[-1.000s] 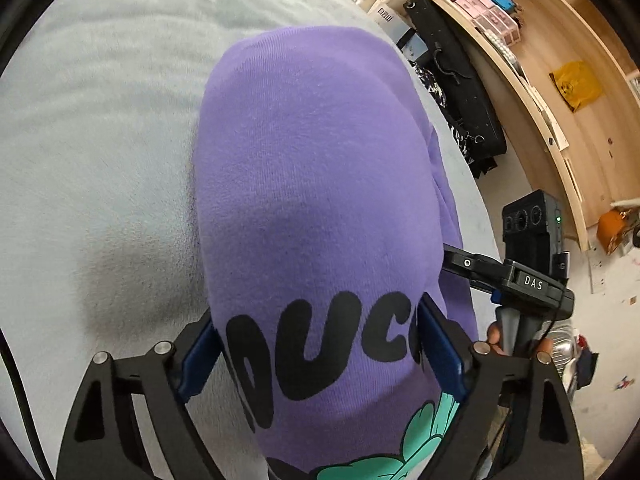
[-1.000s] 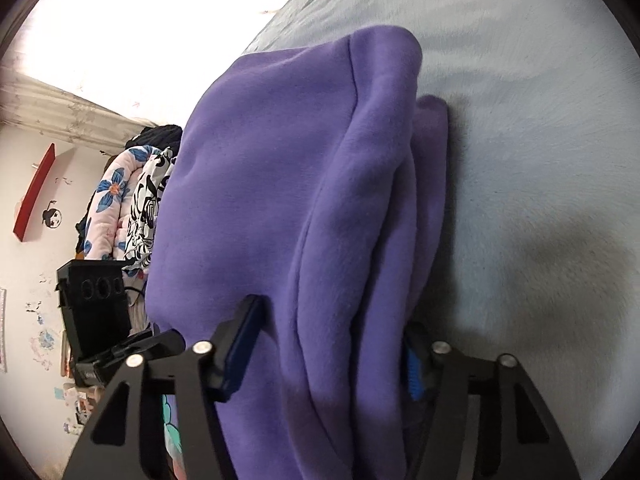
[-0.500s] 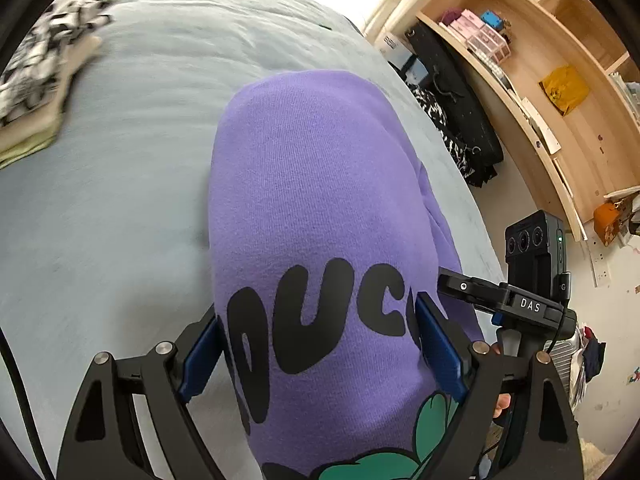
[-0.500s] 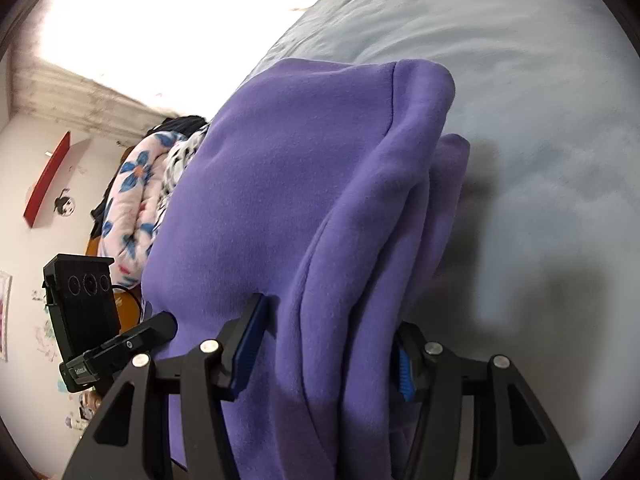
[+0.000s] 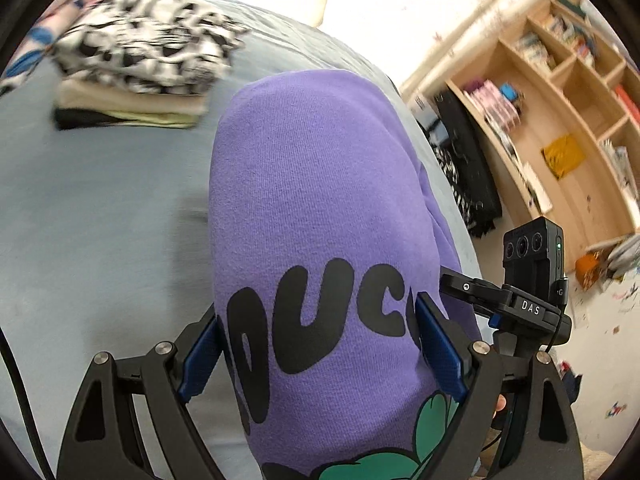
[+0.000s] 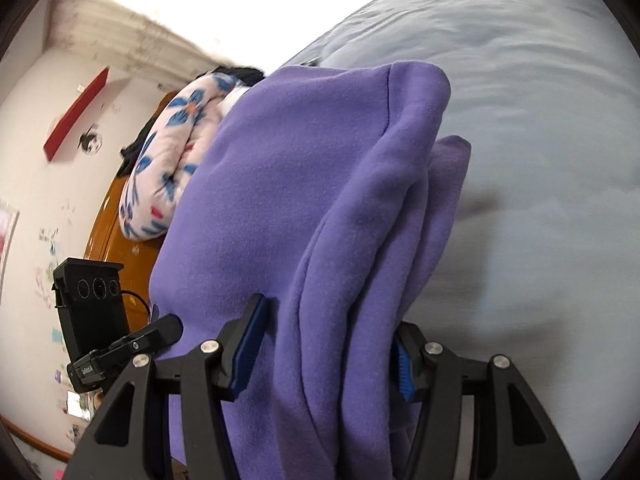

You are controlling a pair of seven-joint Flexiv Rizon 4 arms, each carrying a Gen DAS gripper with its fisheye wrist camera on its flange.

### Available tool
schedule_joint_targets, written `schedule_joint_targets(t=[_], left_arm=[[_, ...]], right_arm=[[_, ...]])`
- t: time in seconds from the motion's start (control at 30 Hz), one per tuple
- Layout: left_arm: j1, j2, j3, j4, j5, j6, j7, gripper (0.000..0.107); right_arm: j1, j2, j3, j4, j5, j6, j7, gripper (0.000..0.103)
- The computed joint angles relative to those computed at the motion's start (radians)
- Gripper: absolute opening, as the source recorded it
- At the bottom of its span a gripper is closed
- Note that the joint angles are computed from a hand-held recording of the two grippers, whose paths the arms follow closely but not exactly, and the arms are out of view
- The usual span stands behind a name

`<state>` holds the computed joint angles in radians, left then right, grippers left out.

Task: Fold large clothes
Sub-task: 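Lift the hoodie bundle with both grippers and carry it to the clothes stack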

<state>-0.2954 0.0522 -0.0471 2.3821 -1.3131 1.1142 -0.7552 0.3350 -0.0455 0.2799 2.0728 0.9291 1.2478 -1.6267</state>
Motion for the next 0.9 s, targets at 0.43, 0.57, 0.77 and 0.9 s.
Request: schedule_joint_targets(t=[0.43,0.57,0.77,0.9], left_arm=[[0.221,0.027,0.131,-0.052,0.13,-0.146,0.066,0.087],[0.288,-0.061,0.124,-0.198,0.151,-0.179,0.089,0.087],[0.381,-0.263,0.061,-0.48,0.145,-0.199,0.106,0.088],[0.447,-0.428,0.004,-0.694,0.18,-0.197,0.1,0.088]], right_arm=[[0.08,-0.273,0.077,-0.297,-0.299,0.092,0.205,0.055],[0.058,-0.372,0.076,-0.452,-0.406,0.073,0.246,0.055],[0.019,-0.568,0.076,-0.751,-0.567,0.041,0.286,0.055],[0.012,-0.724,0.076,-0.975,-0.646,0.014,0.301,0.055]])
